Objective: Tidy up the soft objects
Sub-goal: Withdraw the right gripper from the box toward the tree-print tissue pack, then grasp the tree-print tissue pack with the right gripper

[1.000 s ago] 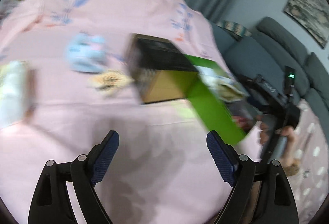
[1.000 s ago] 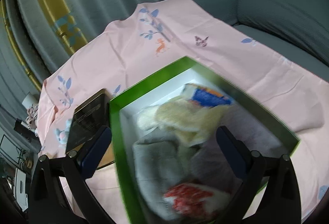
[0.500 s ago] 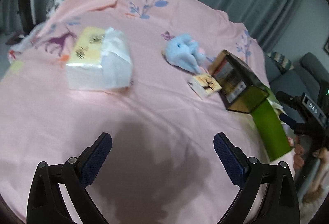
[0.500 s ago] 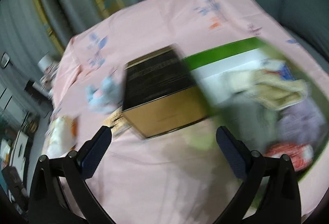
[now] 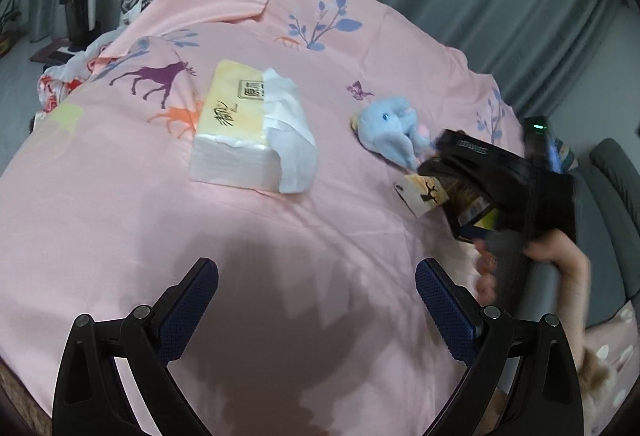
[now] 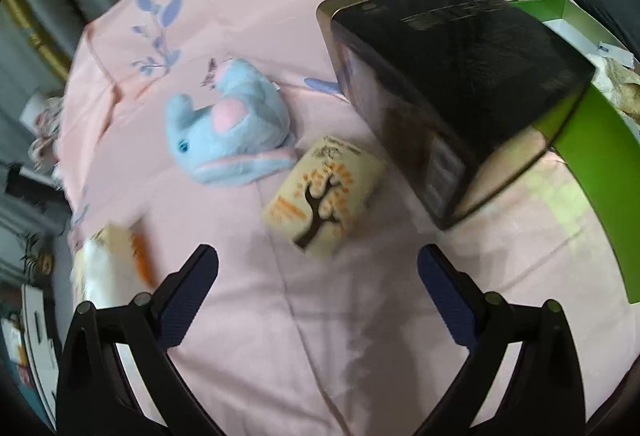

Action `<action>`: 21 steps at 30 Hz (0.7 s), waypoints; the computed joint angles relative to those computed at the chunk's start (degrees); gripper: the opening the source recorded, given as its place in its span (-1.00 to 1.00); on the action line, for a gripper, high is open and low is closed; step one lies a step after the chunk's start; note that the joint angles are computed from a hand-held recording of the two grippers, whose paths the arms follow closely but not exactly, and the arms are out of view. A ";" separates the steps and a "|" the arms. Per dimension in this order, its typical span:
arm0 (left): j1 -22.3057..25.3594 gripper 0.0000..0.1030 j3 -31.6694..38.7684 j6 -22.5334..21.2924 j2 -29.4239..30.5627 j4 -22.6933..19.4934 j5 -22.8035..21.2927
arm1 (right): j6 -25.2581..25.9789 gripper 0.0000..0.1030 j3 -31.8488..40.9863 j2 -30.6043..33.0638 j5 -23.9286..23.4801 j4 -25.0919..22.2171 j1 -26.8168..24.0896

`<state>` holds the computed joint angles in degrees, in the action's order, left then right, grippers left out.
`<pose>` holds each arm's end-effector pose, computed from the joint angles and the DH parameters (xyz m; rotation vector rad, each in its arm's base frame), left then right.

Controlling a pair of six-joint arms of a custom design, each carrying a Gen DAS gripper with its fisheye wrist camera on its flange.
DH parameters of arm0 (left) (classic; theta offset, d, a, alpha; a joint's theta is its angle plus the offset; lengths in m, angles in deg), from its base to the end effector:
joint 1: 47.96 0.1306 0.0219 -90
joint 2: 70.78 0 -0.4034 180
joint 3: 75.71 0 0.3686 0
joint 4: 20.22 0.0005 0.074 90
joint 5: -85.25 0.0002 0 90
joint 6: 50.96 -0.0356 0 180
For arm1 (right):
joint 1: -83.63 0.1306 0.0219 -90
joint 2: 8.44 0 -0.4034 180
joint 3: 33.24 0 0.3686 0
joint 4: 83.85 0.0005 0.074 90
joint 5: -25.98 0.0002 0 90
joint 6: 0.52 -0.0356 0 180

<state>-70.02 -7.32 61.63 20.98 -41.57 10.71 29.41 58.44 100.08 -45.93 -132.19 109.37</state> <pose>0.4128 -0.1781 0.3112 0.1259 2.4214 -0.6875 0.4986 0.2275 0.3084 0.8585 2.4692 0.0867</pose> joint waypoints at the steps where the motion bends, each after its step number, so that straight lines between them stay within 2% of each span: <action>1: 0.05 0.92 0.29 0.04 0.13 -0.47 0.02 | -0.67 0.80 0.93 0.87 0.98 -0.64 -0.13; 4: 0.40 0.92 0.67 0.67 0.49 -0.57 0.92 | -2.90 0.75 3.80 3.57 4.06 -2.71 -0.36; 6: 0.71 0.92 0.99 0.87 0.74 -0.70 1.80 | -2.98 0.62 4.81 4.63 4.04 -3.25 -0.75; 8: 1.17 0.92 1.17 0.87 0.98 -0.49 3.65 | -2.07 0.32 5.14 5.27 2.82 -3.22 -1.15; 10: 2.01 0.92 1.14 1.75 1.20 -0.09 7.02 | -0.94 0.28 4.99 5.33 2.77 -2.68 -1.15; 12: 1.91 0.92 0.99 1.53 1.10 0.41 6.37 | 2.05 0.22 3.74 4.08 2.32 -1.75 -0.87; 15: 1.11 0.92 1.20 1.21 1.18 0.14 3.77 | 7.15 0.21 -1.00 0.39 -0.42 3.02 -0.15; 17: 0.95 0.92 1.12 1.53 1.29 0.32 4.43 | 10.45 0.22 -3.05 -1.49 -0.84 3.95 1.00; 19: 0.49 0.92 1.13 1.00 1.27 -0.01 4.41 | 13.86 0.22 -5.36 -3.76 -3.92 4.96 1.98; 21: -0.23 0.92 1.00 0.09 0.91 -0.08 2.53 | 16.27 0.22 -7.42 -5.88 -8.33 6.21 2.38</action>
<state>-70.25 -6.33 61.72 21.89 -41.65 13.24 45.69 51.02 94.20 -54.26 -125.98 111.75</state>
